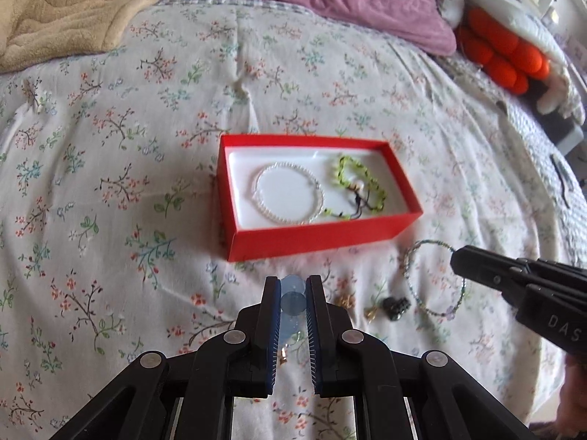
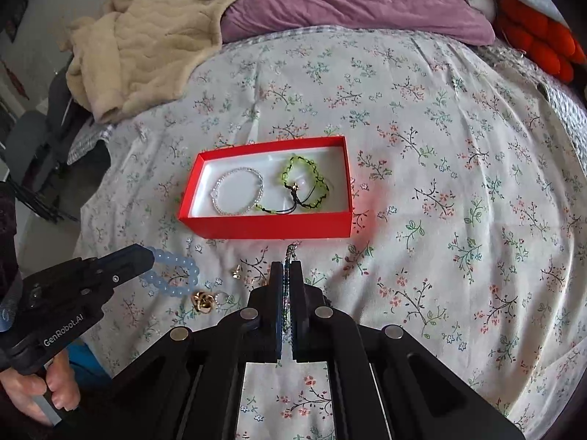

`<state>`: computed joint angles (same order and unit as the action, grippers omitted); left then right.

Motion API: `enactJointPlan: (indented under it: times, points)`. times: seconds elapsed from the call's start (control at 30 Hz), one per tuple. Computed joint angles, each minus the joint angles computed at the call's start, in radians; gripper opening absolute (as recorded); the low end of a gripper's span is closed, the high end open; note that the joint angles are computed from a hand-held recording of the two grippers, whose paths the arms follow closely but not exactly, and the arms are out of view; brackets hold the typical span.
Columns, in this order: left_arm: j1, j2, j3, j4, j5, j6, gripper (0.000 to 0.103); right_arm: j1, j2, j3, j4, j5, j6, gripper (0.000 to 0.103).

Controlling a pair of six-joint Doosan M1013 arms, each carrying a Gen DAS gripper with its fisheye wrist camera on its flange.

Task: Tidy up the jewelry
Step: 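Carry both items into the red box and open both tools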

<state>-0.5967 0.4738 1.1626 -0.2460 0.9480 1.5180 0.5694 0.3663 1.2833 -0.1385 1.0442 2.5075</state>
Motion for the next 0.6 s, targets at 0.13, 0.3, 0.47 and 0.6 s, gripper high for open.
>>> enactJointPlan:
  times: [0.13,0.3,0.47,0.6]
  points:
    - [-0.001,0.009,-0.022,-0.023,-0.008,-0.005,0.011,-0.007,0.000,-0.007,0.002,-0.013,0.005,0.003]
    - [-0.002,0.019,-0.047,-0.070,-0.051,0.013,0.011,-0.013,0.000,-0.010,0.002,-0.034,0.012,0.003]
    - [-0.007,0.050,-0.089,-0.123,-0.093,0.029,0.011,-0.023,0.000,-0.011,0.005,-0.056,0.023,0.003]
    - [0.000,0.081,-0.107,-0.211,-0.132,0.061,0.011,-0.032,0.001,-0.012,0.006,-0.079,0.035,0.003]
